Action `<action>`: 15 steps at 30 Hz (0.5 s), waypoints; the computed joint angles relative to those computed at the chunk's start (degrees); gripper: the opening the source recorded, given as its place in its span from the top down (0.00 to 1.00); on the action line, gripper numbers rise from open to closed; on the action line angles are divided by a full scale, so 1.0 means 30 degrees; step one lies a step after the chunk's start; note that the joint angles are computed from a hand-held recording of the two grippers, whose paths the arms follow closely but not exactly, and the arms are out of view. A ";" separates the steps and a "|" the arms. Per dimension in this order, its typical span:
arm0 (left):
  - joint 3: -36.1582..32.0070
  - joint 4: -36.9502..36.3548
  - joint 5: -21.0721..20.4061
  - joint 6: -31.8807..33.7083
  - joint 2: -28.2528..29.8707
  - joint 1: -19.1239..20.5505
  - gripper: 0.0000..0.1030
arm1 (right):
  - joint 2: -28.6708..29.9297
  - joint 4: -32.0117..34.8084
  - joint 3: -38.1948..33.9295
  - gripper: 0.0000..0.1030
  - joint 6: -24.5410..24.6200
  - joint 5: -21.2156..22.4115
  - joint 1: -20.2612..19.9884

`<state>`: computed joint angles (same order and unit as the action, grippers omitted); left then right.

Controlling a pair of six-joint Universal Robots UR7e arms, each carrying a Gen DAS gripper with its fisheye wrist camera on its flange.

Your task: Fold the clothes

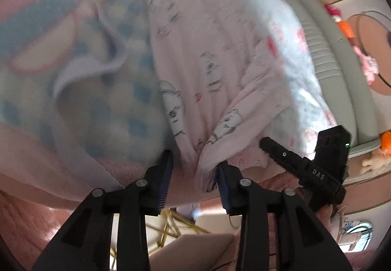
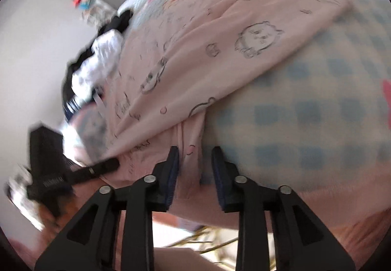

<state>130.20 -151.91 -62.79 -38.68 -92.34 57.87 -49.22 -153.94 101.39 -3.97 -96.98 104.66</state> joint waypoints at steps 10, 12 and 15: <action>-0.1325 0.5467 0.5867 -0.0546 0.1123 -0.1929 0.61 | 0.0973 -0.1832 0.0104 0.61 -0.3921 -0.3885 0.2199; -0.1383 0.5952 0.6095 -0.0643 0.0969 -0.2206 0.58 | 0.1211 -0.1854 0.0095 0.56 -0.4154 -0.5195 0.2349; -0.1115 0.5422 0.6111 0.0075 0.0588 -0.2755 0.60 | 0.0480 -0.1263 0.0206 0.54 -0.2406 -0.3780 0.1656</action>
<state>126.86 -135.64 -44.46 -38.46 -90.57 49.60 -47.78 -157.73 102.01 -11.19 -108.32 109.62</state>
